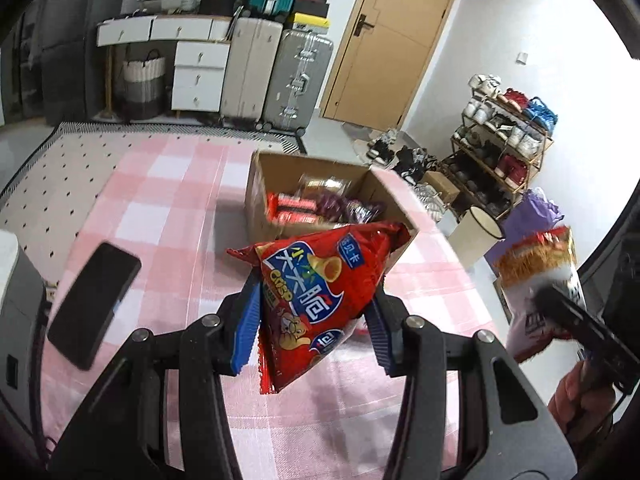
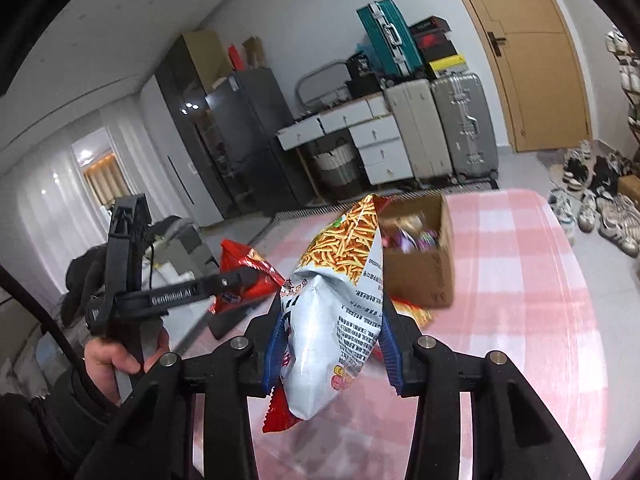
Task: Organize snacks
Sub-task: 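Grasp the red biscuit packet with the left tool while the right tool holds the chip bag, then lower the red packet into the SF box and open the left tool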
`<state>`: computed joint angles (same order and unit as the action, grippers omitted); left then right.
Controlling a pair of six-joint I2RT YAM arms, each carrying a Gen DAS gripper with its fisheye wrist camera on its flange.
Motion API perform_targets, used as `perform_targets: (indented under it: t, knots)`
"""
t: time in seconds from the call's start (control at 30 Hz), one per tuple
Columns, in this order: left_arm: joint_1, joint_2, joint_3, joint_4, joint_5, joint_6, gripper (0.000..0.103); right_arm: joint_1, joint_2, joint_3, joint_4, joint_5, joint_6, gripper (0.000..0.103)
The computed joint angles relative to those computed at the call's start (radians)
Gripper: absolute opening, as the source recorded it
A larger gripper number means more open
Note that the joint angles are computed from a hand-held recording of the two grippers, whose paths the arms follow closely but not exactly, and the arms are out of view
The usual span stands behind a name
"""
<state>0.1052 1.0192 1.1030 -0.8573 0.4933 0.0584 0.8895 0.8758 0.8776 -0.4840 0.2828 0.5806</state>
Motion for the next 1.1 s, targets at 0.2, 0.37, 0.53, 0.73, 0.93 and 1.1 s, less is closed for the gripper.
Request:
perform_targets:
  t: [0.2, 0.37, 0.53, 0.73, 0.93, 1.1]
  knots:
    - [-0.007, 0.088, 0.238, -0.101, -0.007, 0.01, 0.045, -0.097, 0.118, 0.207, -0.038, -0.041, -0.153, 0.041]
    - [0.009, 0.223, 0.458, -0.173, 0.014, -0.002, 0.045, -0.23, 0.238, 0.36, -0.051, -0.165, -0.216, 0.041]
    - [-0.064, 0.407, 0.732, -0.261, -0.04, -0.028, 0.045, -0.305, 0.393, 0.578, -0.119, -0.218, -0.299, 0.041]
    - [-0.158, 0.626, 1.04, -0.332, -0.123, -0.073, 0.045, -0.402, 0.576, 0.817, -0.195, -0.316, -0.331, 0.041]
    - [-0.239, 0.824, 1.239, -0.356, -0.195, -0.094, 0.045, -0.464, 0.734, 0.961, -0.237, -0.365, -0.377, 0.041]
    - [-0.289, 0.898, 1.21, -0.297, -0.228, -0.106, 0.045, -0.501, 0.843, 1.005, -0.21, -0.4, -0.387, 0.041]
